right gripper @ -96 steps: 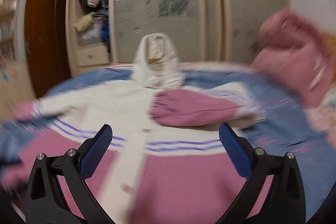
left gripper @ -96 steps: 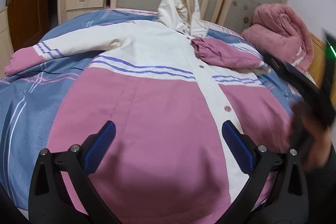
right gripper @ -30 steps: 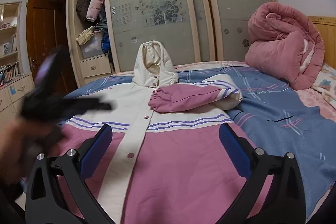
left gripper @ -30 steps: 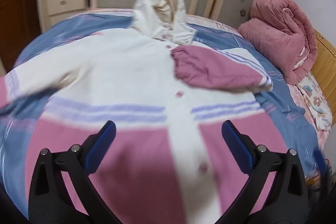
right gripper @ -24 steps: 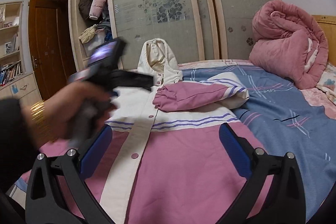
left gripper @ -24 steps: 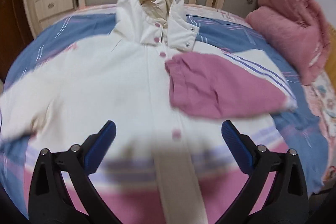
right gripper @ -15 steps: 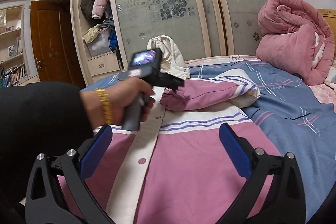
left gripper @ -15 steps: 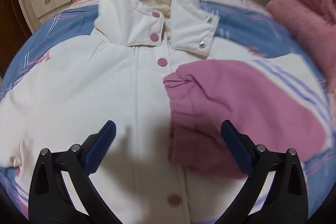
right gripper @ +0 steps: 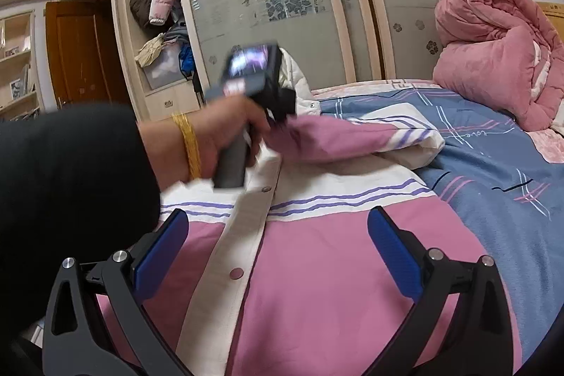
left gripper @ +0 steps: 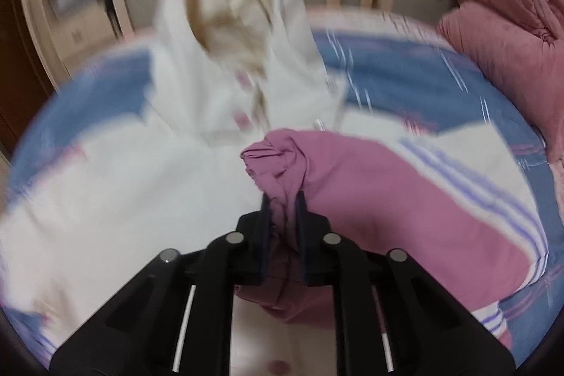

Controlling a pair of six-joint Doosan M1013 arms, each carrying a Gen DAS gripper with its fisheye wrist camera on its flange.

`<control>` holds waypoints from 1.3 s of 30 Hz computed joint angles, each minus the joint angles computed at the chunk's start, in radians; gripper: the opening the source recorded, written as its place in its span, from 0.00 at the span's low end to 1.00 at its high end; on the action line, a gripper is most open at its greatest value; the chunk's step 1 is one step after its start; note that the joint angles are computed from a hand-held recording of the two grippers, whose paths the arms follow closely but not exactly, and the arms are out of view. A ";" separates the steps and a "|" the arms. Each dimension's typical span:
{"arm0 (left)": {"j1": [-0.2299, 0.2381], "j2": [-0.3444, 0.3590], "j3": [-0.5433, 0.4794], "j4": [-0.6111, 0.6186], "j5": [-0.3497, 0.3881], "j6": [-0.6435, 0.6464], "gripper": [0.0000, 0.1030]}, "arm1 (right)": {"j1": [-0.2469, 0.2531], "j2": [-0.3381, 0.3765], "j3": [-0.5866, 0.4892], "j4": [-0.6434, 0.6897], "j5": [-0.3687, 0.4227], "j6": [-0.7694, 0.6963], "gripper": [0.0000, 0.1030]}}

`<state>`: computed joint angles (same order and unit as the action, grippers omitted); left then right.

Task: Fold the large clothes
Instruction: 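Grasp the folded sleeve cuff with the left gripper and straighten it, then release the sleeve cuff and lift the left gripper away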

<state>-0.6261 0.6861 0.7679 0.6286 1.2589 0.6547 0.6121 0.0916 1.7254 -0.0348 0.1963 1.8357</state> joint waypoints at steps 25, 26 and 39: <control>0.015 -0.214 0.473 0.334 0.164 -0.118 0.98 | 0.025 0.050 -0.046 0.252 0.078 -0.272 0.99; 0.010 -0.232 0.491 0.337 0.155 -0.145 0.98 | 0.026 0.049 -0.044 0.240 0.074 -0.273 0.99; -0.384 -0.577 0.827 0.467 0.100 -0.739 0.98 | -0.003 0.004 -0.011 -0.062 0.054 0.001 0.99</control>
<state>-1.0101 0.1089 1.5953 1.0952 1.3592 -0.0847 0.6088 0.0954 1.7147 -0.0967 0.2504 1.8371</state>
